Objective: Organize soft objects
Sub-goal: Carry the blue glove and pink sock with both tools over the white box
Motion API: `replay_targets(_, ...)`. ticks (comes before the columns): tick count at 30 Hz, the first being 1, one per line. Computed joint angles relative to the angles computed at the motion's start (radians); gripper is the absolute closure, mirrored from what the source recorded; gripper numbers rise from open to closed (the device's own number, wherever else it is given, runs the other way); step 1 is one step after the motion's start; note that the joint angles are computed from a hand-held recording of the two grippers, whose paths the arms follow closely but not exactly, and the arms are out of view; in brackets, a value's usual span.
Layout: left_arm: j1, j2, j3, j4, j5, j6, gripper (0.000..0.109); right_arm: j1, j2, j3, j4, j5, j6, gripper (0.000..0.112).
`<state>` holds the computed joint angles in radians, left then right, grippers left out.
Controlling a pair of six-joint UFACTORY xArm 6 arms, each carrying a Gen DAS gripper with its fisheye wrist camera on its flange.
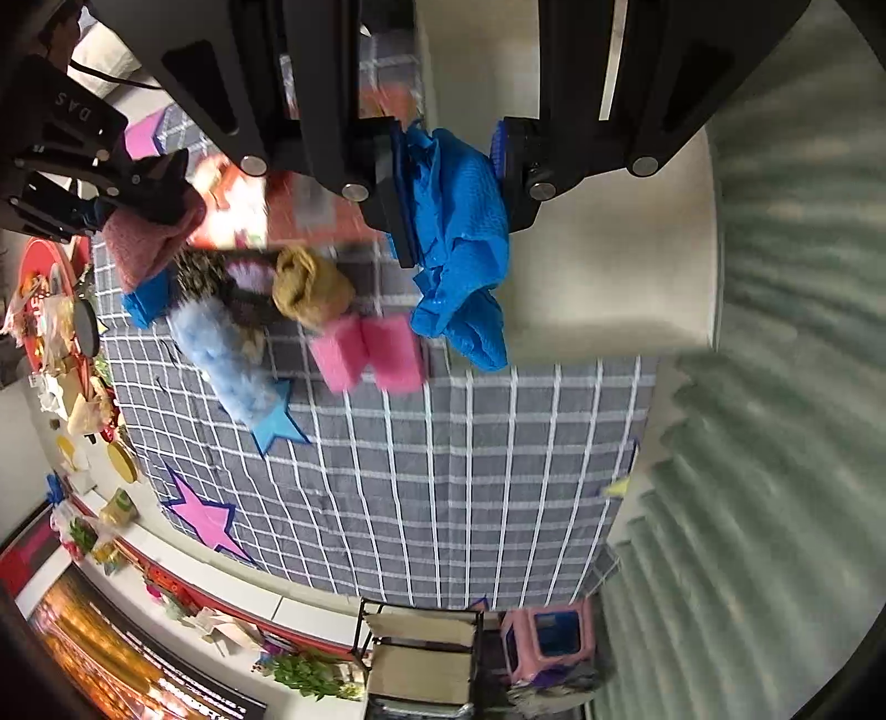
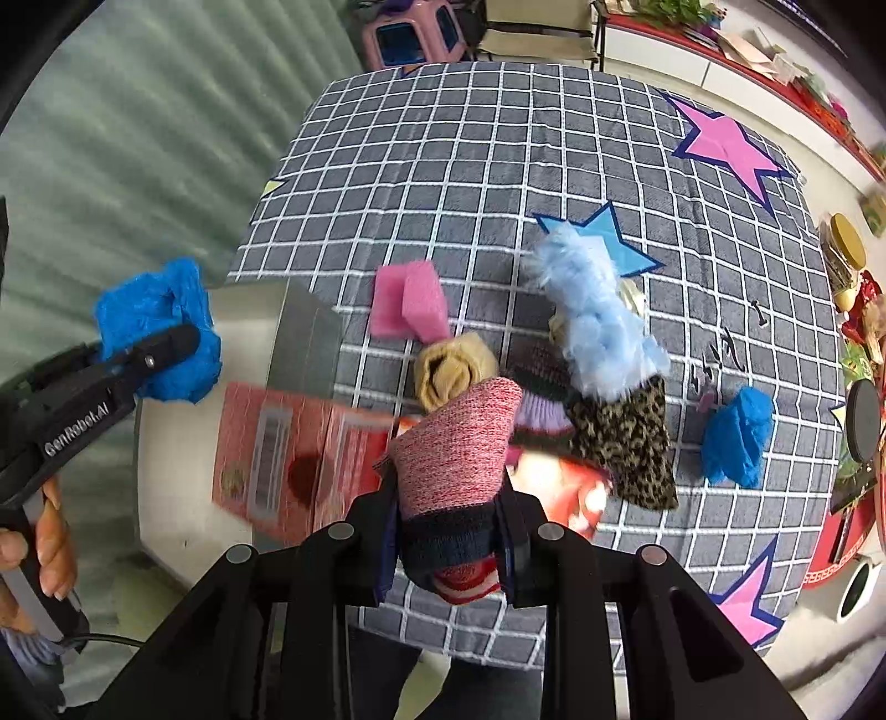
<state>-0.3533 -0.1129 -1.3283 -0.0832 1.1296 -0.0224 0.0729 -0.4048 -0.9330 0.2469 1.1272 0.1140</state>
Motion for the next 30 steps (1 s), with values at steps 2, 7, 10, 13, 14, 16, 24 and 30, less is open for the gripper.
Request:
replay_targets(2, -0.021, -0.061, 0.06, 0.034, 0.0, -0.044, 0.084, 0.002, -0.04, 0.026, -0.002, 0.005, -0.021, 0.083)
replay_targets(7, -0.049, -0.187, 0.169, 0.069, 0.035, -0.151, 0.084, 0.007, -0.124, 0.077, 0.016, 0.026, -0.076, 0.083)
replay_targets(10, -0.067, -0.264, 0.232, 0.099, 0.058, -0.205, 0.084, 0.024, -0.173, 0.104, 0.021, 0.037, -0.097, 0.083)
replay_targets(13, -0.079, -0.331, 0.284, 0.119, 0.095, -0.251, 0.084, 0.054, -0.219, 0.136, 0.036, 0.057, -0.111, 0.083)
replay_targets(14, -0.083, -0.35, 0.3, 0.124, 0.107, -0.264, 0.084, 0.062, -0.231, 0.145, 0.045, 0.066, -0.116, 0.083)
replay_targets(16, -0.085, -0.391, 0.332, 0.134, 0.13, -0.281, 0.084, 0.084, -0.247, 0.158, 0.058, 0.076, -0.121, 0.083)
replay_targets(24, -0.019, -0.444, 0.372, 0.128, 0.138, -0.218, 0.084, 0.181, -0.239, 0.133, 0.048, 0.038, -0.071, 0.083)
replay_targets(30, 0.103, -0.445, 0.381, 0.123, 0.109, -0.055, 0.085, 0.311, -0.123, 0.059, 0.04, -0.061, 0.021, 0.083)
